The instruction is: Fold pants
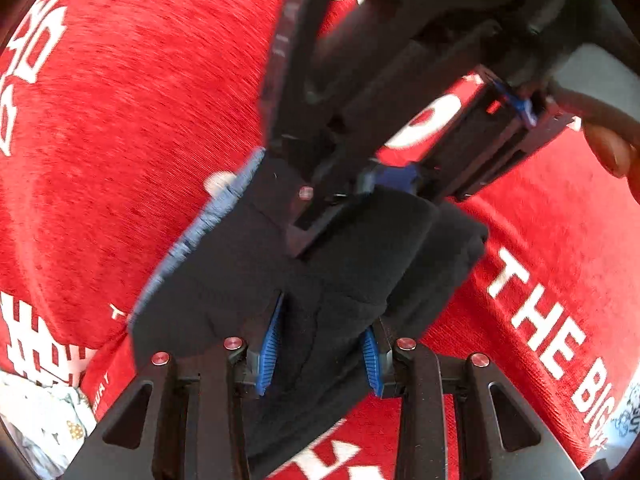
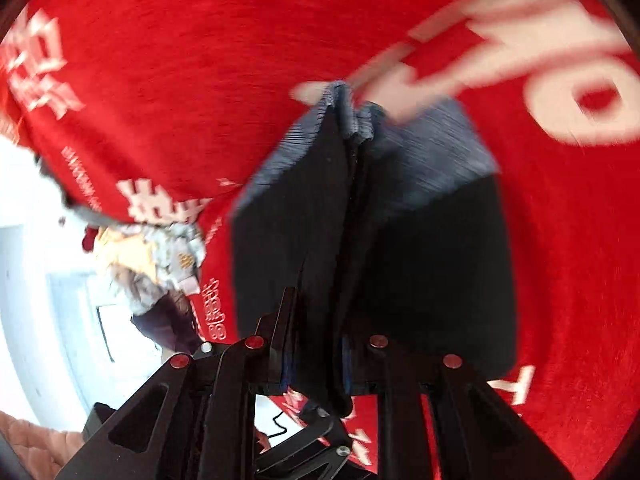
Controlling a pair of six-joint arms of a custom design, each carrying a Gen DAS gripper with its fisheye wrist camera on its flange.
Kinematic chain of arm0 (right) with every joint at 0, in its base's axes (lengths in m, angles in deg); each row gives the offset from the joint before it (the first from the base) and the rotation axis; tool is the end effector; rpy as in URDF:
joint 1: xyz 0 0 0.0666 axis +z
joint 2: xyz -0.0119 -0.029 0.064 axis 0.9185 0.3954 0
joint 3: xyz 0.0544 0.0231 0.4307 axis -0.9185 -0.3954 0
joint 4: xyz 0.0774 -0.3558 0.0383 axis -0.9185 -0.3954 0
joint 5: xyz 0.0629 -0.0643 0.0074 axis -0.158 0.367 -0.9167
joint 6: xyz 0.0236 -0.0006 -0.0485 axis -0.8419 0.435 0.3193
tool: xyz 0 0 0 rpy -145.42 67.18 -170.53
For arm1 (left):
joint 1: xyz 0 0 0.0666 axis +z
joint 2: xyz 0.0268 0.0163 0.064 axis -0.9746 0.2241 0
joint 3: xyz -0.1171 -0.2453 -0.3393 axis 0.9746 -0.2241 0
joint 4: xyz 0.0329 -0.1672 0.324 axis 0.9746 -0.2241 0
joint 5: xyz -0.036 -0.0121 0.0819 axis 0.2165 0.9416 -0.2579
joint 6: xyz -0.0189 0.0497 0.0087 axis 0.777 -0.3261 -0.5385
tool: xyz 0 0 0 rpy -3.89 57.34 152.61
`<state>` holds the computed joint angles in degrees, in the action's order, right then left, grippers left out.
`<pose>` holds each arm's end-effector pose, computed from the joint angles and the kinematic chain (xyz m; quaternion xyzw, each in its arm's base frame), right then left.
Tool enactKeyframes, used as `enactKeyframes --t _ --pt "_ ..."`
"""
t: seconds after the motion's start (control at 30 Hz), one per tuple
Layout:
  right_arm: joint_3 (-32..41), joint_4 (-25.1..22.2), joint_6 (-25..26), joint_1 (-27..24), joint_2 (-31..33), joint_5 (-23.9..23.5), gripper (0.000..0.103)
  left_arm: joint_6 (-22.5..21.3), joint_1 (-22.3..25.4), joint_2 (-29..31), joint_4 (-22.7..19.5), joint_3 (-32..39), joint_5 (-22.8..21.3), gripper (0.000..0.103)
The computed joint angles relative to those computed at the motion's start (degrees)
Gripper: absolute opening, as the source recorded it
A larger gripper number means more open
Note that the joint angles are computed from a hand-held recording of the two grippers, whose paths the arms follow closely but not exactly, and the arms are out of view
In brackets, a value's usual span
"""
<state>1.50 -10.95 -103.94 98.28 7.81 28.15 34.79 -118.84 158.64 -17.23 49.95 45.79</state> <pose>0.4427 0.2779 0.4846 0.3118 0.8519 0.3758 0.1894 0.4296 -0.3760 0.5021 0.5585 0.7547 0.0647 0.3380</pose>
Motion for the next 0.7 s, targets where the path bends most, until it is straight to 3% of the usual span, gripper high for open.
enactKeyframes --t 0.1,0.13,0.23,0.33,0.5,0.63,0.7 --pt "-6.0 5.5 -3.3 0.3 -1.9 -0.3 0.021 -1.7 -0.2 -0.4 0.6 -1.1 -1.1 0.038" --pt "-6.9 6.7 -3.8 0.4 -2.2 0.0 0.022 -2.0 -0.1 -0.5 -0.1 -0.6 -0.9 0.043" --pt "-6.7 4.3 -3.1 0.4 -2.6 0.4 0.024 -0.9 1.5 0.3 -7.2 3.9 2.4 0.047" --pt "-0.6 -6.6 1.4 0.9 -0.9 1.7 0.025 0.0 3.9 -0.7 -10.8 6.1 5.3 0.06" --pt "6.6 -20.2 7.1 2.6 2.3 6.0 0.025 3.8 9.3 0.8 -15.7 12.8 6.4 0.06" --pt "10.3 -27.5 5.8 3.9 3.5 9.7 0.025 10.7 14.6 9.0 -27.2 26.4 6.5 0.06" --pt "13.9 -33.5 5.1 5.1 4.4 13.2 0.026 13.8 16.6 12.3 -30.7 31.5 6.4 0.06"
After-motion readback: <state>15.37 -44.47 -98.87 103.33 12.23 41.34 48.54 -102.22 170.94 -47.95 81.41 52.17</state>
